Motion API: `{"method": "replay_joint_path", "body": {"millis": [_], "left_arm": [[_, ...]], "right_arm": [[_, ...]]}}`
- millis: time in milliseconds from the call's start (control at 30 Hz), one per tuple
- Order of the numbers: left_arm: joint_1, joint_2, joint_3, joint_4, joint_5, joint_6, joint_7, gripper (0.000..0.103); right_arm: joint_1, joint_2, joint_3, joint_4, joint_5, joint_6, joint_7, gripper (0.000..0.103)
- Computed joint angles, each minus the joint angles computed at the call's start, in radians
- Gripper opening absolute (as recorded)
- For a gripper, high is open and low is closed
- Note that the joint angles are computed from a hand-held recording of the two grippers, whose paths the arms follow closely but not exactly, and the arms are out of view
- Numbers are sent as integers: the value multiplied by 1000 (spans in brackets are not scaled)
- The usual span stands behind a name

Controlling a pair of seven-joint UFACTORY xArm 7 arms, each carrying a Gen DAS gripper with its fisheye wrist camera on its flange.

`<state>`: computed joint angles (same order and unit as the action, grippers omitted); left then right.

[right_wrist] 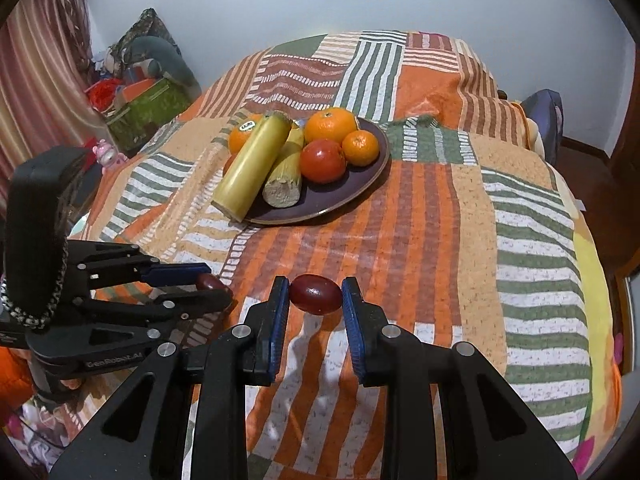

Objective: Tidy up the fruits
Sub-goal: 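Grasp one dark red date with the right tool while the left tool grasps the other, then carry both dates in the two tools to the purple plate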

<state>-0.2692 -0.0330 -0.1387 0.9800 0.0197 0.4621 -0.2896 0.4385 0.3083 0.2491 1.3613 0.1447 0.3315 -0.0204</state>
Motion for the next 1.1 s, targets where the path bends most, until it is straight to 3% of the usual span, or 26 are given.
{"method": "replay_joint_path", "body": {"millis": [567,833,1100], "left_arm": [[6,141,37,200,183,-41,-150,30],[-11,196,56,246,215,-44,-168,30],[-17,232,65,277,212,-34,-171,30]], "right_arm": [[24,194,-29,312,-72,64,-30,25],[46,334,-51,506,-99,178,-64,25],[41,381,-44,566,-68,231,-108,25]]}}
